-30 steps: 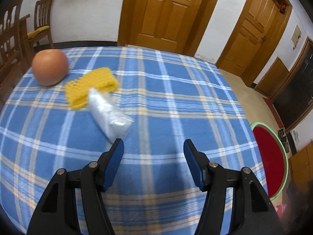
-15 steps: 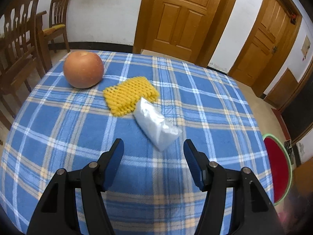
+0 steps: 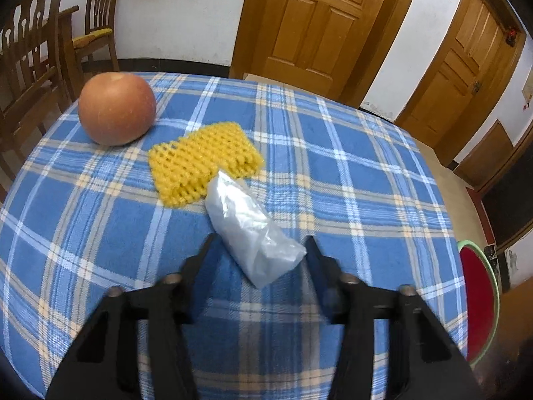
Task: Collect trash
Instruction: 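Grasp the white plastic bag with the left tool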
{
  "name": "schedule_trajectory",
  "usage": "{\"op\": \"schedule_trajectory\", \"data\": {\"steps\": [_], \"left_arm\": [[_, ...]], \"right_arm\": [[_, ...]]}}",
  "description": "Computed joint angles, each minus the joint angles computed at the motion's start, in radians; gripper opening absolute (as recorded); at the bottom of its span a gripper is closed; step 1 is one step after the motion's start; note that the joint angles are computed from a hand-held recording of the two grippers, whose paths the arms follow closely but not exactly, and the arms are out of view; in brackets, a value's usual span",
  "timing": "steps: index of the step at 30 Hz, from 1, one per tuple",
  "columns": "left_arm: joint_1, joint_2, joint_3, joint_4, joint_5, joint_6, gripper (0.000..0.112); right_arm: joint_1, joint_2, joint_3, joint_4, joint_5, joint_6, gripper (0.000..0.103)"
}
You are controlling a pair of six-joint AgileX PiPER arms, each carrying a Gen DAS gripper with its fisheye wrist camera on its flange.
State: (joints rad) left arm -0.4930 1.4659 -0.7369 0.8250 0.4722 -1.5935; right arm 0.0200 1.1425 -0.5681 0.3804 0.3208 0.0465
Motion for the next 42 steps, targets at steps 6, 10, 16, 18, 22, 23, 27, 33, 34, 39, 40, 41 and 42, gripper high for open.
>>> {"op": "schedule_trajectory", "data": {"steps": [6, 10, 16, 18, 22, 23, 27, 33, 34, 39, 40, 41, 42], "left_arm": [[0.034, -0.072, 0.070, -0.036, -0.057, 0.048, 0.043], [0.053, -0.148, 0.121, -0.069, -0.064, 0.102, 0.043], [0.079, -0.268, 0.163, -0.117, -0.005, 0.185, 0.043], [0.100, -0.308, 0.170, -0.125, 0.034, 0.223, 0.043], [0.164, -0.364, 0.186, -0.150, 0.063, 0.310, 0.043], [0.188, -0.378, 0.190, -0.159, 0.065, 0.337, 0.043], [0.298, -0.416, 0.215, -0.216, 0.022, 0.452, 0.043], [0.405, -0.404, 0.242, -0.229, -0.036, 0.496, 0.043], [0.415, -0.400, 0.249, -0.224, -0.048, 0.491, 0.043], [0.440, -0.391, 0.277, -0.154, -0.084, 0.422, 0.043], [0.438, -0.390, 0.282, -0.128, -0.086, 0.395, 0.043], [0.438, -0.391, 0.286, -0.113, -0.089, 0.381, 0.043], [0.442, -0.388, 0.289, -0.103, -0.095, 0.371, 0.043]], "right_arm": [[0.080, 0.024, -0.044, -0.138, 0.000, 0.140, 0.059], [0.173, 0.051, -0.098, -0.240, 0.006, 0.242, 0.061], [0.298, 0.135, -0.200, -0.219, 0.020, 0.233, 0.061], [0.348, 0.168, -0.239, -0.280, 0.024, 0.295, 0.061], [0.451, 0.254, -0.332, -0.363, 0.032, 0.388, 0.061], [0.470, 0.275, -0.354, -0.379, 0.034, 0.404, 0.061], [0.549, 0.390, -0.476, -0.437, 0.063, 0.437, 0.061], [0.630, 0.572, -0.695, -0.421, 0.132, 0.367, 0.061], [0.643, 0.603, -0.732, -0.426, 0.148, 0.365, 0.061], [0.680, 0.758, -0.925, -0.372, 0.221, 0.298, 0.061], [0.687, 0.792, -0.972, -0.361, 0.239, 0.285, 0.061], [0.690, 0.810, -0.995, -0.354, 0.244, 0.276, 0.061], [0.696, 0.834, -1.029, -0.357, 0.254, 0.278, 0.061]]}}
